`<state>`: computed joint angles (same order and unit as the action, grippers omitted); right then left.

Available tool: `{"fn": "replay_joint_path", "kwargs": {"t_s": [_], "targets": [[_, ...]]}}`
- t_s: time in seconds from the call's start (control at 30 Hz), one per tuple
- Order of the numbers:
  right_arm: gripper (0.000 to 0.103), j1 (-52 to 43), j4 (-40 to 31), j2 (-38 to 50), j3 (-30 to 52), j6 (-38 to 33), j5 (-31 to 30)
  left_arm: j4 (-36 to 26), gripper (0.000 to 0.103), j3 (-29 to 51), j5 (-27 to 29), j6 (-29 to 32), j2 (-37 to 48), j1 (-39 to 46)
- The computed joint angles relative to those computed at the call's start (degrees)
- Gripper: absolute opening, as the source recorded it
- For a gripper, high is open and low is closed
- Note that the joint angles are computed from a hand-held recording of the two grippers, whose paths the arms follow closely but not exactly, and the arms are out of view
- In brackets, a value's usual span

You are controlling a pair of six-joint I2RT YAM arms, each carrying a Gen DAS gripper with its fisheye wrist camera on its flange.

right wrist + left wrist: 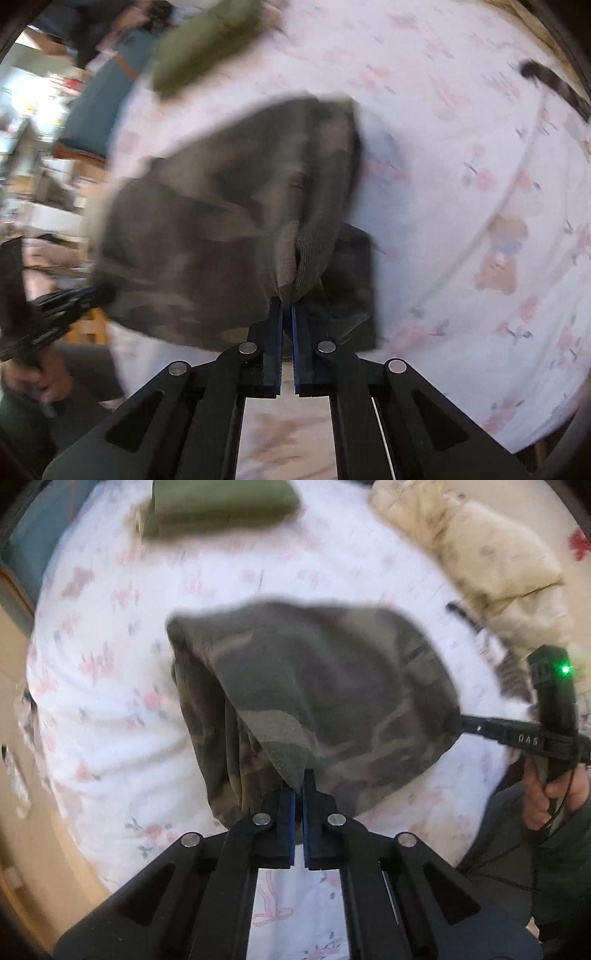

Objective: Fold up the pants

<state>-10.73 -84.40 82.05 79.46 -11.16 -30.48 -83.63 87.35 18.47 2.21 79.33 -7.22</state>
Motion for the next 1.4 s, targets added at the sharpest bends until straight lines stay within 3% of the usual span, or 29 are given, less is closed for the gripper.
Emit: {"fn": "replay_joint_path", "kwargs": {"t_s": [0.13, 0.27, 0.3, 0.43, 0.5, 0.57, 0.67, 0.73, 0.87, 1.0, 1.2, 1.23, 1.27, 1.4], "targets": [[0.004, -1.87, -4.99, -1.02, -0.22, -3.03, -2.13, -3.83, 0.001, -1.33, -0.36, 1.87, 3.35, 6.15], [0.006, 4.74, -0.51, -0.36, -7.22, -0.15, 10.83, -0.38, 0.004, -7.85, -8.16, -1.49, 5.44, -0.26], [0.010, 5.97, -0.36, 0.68, -7.66, 0.63, 12.53, 0.23, 0.006, -8.18, -9.10, -2.24, 5.66, -0.96], [0.016, 4.93, -1.50, 0.38, -4.50, 0.78, 13.35, -0.70, 0.025, -4.65, -8.81, -4.54, 6.12, 1.30], [0.019, 3.26, 0.06, -0.97, -0.91, 0.74, 13.86, -1.06, 0.032, -1.89, -6.11, -4.55, 5.09, 4.53], [0.019, 0.25, 1.04, -0.31, 5.39, -0.57, 12.74, -1.97, 0.048, 1.24, -3.57, -5.21, 5.70, 7.01], [0.030, -5.62, 2.39, 4.76, 12.97, 2.33, 2.16, 1.31, 0.048, 6.69, 0.95, -9.24, 7.80, 11.57], [0.045, -6.09, 3.34, 9.32, 16.42, 4.82, -4.44, 2.48, 0.048, 10.52, 0.15, -10.97, 11.69, 10.97], [0.044, -2.83, 8.60, 15.20, 17.02, 10.75, -10.41, 6.08, 0.048, 14.34, -1.31, -13.37, 19.59, 10.26], [0.040, 2.72, 13.74, 19.73, 17.46, 14.55, -7.36, 8.75, 0.048, 12.61, -0.87, -15.08, 22.49, 9.00], [0.030, 4.75, 15.91, 23.82, 17.01, 13.46, -5.43, 12.88, 0.046, 10.31, 1.54, -15.82, 23.43, 7.93], [0.019, 5.14, 16.44, 23.69, 16.48, 12.99, -4.55, 12.99, 0.036, 10.45, 1.71, -15.39, 23.48, 7.74], [0.011, 5.62, 16.69, 23.36, 16.16, 12.10, -3.11, 12.62, 0.012, 11.13, 1.32, -14.70, 24.09, 7.35], [0.005, 7.71, 18.48, 20.32, 15.01, 8.06, 0.41, 10.41, 0.005, 14.12, -3.41, -11.90, 24.54, 5.52]]}}
